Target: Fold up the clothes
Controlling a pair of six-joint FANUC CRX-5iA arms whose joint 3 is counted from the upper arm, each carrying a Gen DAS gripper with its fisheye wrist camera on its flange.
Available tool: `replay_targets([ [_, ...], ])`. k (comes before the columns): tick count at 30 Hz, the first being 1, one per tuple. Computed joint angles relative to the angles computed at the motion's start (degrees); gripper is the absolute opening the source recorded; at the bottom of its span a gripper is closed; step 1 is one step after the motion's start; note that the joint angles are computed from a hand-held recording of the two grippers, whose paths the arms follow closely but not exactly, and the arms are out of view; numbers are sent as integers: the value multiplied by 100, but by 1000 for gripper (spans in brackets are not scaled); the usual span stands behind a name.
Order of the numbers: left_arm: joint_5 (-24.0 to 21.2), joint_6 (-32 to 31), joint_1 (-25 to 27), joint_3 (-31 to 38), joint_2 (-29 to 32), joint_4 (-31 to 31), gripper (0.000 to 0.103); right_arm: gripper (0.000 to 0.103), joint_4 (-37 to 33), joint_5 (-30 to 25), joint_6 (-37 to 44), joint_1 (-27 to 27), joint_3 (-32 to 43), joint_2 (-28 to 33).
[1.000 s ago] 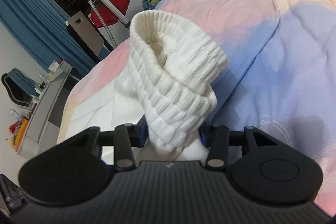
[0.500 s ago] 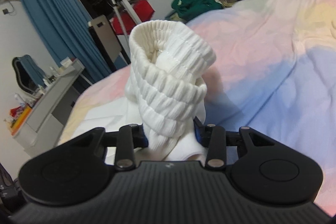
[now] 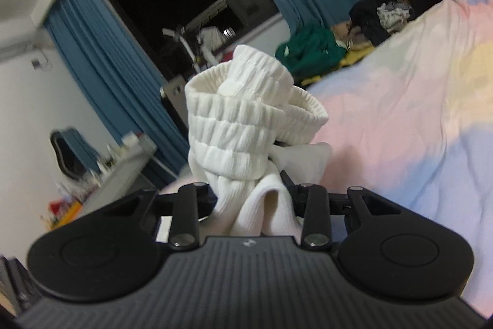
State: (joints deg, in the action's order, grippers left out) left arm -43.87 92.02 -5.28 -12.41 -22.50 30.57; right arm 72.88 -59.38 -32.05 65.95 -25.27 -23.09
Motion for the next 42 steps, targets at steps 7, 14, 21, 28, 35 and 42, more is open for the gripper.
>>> replay_targets([
  [7, 769, 604, -1376, 1927, 1797, -803, 55, 37, 238, 602, 432, -1264, -180, -530],
  [14, 734, 1018, -2502, 4427, 4099, -1341, 56, 37, 118, 1585, 389, -3143, -846, -1154],
  [21, 312, 964, -3169, 5896, 5772, -1411, 56, 37, -632, 1729, -115, -4075, -1849, -1762],
  [28, 1073, 233, -3248, 4720, 5540, -1196, 69, 39, -399, 2448, -1779, -4257, -3166, -2467],
  [35, 773, -190, -3054, 4257, 5236, -842, 78, 53, -962, 1756, -2054, -3624, -3082, -2582],
  [42, -38, 251, -3124, 4882, 4877, -1546, 77, 55, -1708, -999, -938, -1982, -1796, -2372],
])
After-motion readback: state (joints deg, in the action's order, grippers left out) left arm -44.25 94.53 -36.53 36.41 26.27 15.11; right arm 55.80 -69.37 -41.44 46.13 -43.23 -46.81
